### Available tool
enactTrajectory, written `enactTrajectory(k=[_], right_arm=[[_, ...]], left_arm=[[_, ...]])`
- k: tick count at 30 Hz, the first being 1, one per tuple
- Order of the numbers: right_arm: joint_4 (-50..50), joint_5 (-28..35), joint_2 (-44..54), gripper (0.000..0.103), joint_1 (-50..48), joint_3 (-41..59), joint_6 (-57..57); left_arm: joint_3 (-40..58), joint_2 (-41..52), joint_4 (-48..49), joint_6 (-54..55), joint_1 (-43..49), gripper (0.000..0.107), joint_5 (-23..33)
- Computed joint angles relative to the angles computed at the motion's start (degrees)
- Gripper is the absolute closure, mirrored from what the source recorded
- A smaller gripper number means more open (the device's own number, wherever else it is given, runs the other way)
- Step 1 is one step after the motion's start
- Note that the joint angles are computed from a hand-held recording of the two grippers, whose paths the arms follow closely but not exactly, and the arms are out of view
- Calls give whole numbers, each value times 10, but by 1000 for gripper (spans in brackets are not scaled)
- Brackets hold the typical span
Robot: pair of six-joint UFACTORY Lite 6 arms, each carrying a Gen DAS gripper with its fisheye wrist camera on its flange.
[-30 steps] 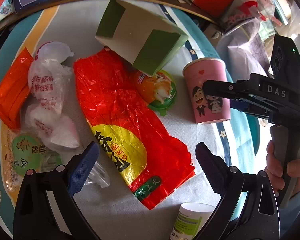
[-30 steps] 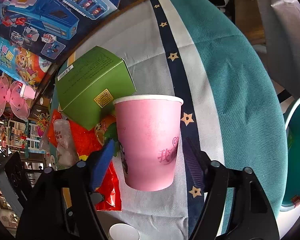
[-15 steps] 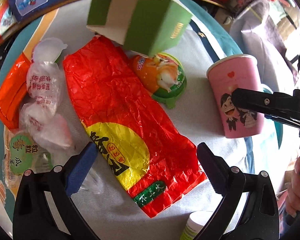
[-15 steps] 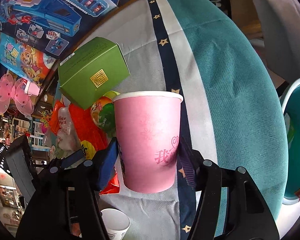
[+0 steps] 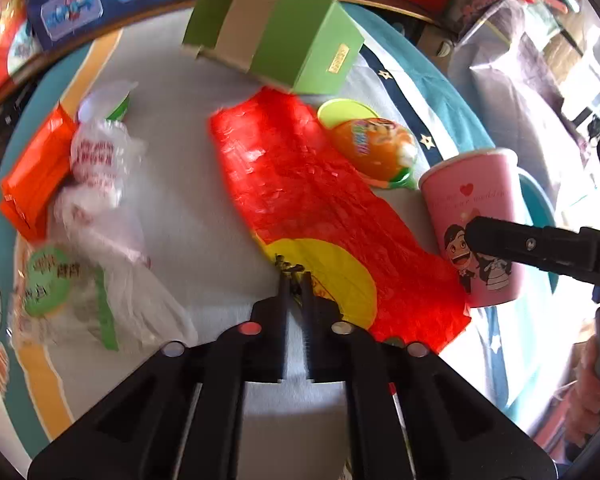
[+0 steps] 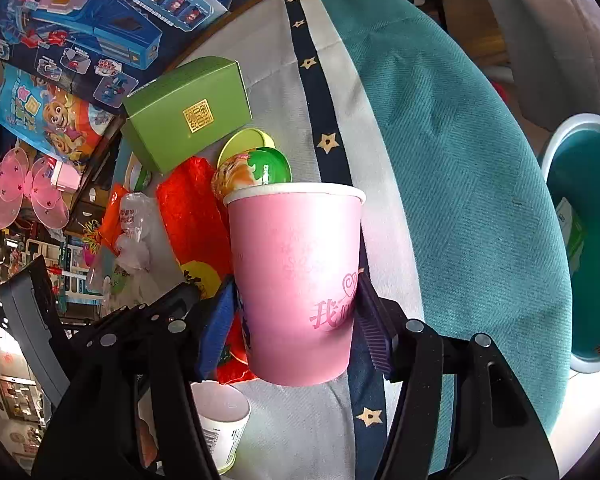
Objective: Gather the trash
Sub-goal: 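Grasp the pink paper cup with the right tool, then pinch the red snack wrapper with the left tool and lift it while the right tool holds the cup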
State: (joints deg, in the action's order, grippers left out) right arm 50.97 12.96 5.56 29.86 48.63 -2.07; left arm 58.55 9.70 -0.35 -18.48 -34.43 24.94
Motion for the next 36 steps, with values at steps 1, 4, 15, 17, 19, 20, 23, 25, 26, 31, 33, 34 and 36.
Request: enactTrajectory(k=[1, 4, 15, 17, 19, 20, 23, 25, 26, 31, 33, 34, 36], right_arm=[[-2, -1, -6, 47, 2, -7, 5], [-14, -4, -26, 47, 7, -27, 25], [224, 0, -73, 47, -9, -99, -192], [249, 3, -76, 47, -12, -105, -217], [263, 4, -76, 46, -12, -106, -232], [273, 4, -75, 46, -13, -107, -242], [321, 11, -69, 46, -16, -108, -291], [336, 15, -63, 46, -17, -105, -308], [338, 17, -62, 46, -18, -104, -311], [336, 13, -44, 46, -8, -89, -306], [308, 7, -45, 46, -2, -85, -278], [300, 7, -46, 46, -1, -85, -269], [293, 8, -47, 46, -1, -85, -263]], left_arm=[[-14, -14, -26, 26, 4, 103, -2], [-37, -47, -98, 95, 11, 103, -2], [-54, -89, -260, 252, 33, 102, 32], [-46, -72, -286, 266, 36, 102, 36], [-45, -63, -298, 273, 42, 101, 38], [-43, -57, -301, 272, 45, 98, 39], [-50, -59, -299, 264, 48, 70, 33], [-56, -64, -290, 252, 47, 59, 26], [-56, -62, -289, 248, 46, 54, 23], [-45, -35, -288, 237, 38, 58, -3], [-38, -29, -270, 220, 24, 94, -12], [-36, -27, -269, 217, 19, 94, -16], [-36, -29, -231, 179, 9, 99, -30]])
